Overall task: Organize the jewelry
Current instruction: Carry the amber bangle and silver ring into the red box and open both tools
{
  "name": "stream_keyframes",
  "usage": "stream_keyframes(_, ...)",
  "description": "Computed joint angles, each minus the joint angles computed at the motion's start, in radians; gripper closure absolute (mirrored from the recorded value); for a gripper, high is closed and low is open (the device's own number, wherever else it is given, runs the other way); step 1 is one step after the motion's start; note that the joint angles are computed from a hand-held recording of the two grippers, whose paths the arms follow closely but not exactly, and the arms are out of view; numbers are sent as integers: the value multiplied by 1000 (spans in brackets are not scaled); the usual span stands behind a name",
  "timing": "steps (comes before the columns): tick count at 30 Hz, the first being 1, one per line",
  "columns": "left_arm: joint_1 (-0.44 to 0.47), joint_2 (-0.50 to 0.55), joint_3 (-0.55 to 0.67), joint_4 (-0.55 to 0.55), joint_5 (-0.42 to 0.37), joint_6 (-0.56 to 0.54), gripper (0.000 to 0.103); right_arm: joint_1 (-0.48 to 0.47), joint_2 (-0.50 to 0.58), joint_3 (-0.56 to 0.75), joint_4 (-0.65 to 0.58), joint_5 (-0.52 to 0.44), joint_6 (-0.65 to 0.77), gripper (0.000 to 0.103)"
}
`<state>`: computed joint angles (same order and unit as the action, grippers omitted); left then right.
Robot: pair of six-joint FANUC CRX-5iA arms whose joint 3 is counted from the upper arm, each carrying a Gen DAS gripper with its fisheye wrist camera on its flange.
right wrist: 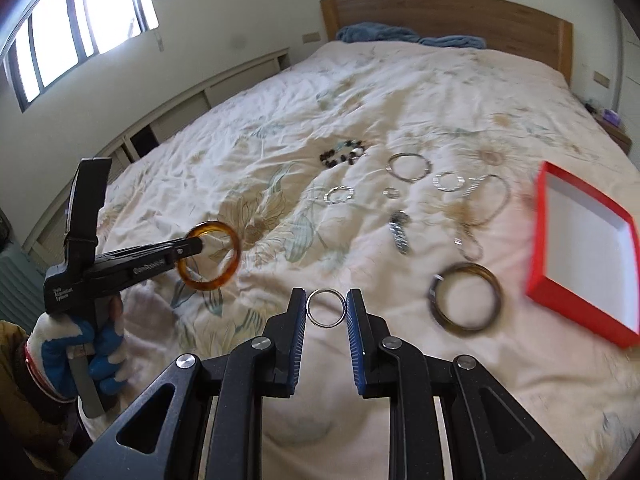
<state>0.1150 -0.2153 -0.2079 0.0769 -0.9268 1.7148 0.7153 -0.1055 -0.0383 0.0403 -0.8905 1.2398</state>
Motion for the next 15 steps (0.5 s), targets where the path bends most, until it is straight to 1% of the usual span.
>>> stream_keyframes(4, -39, -20, 21, 3, -32, -4, 93, -8, -85, -77, 55, 9, -67, 83)
stream_keyframes(8, -124, 22, 87, 2, -58, -2, 93, -55, -160, -138, 96, 8, -110, 83)
stream_keyframes(10, -173, 60, 131, 8, -67, 1, 93, -91, -180, -152, 106, 9, -112, 83)
stream_keyframes(12, -238, 120, 197, 15, -74, -2, 93, -146, -187, -149, 108, 9, -95, 83)
stream_keyframes(15, -308, 210, 292, 33, -82, -8, 93, -234, -169, -118, 93, 8, -41, 83)
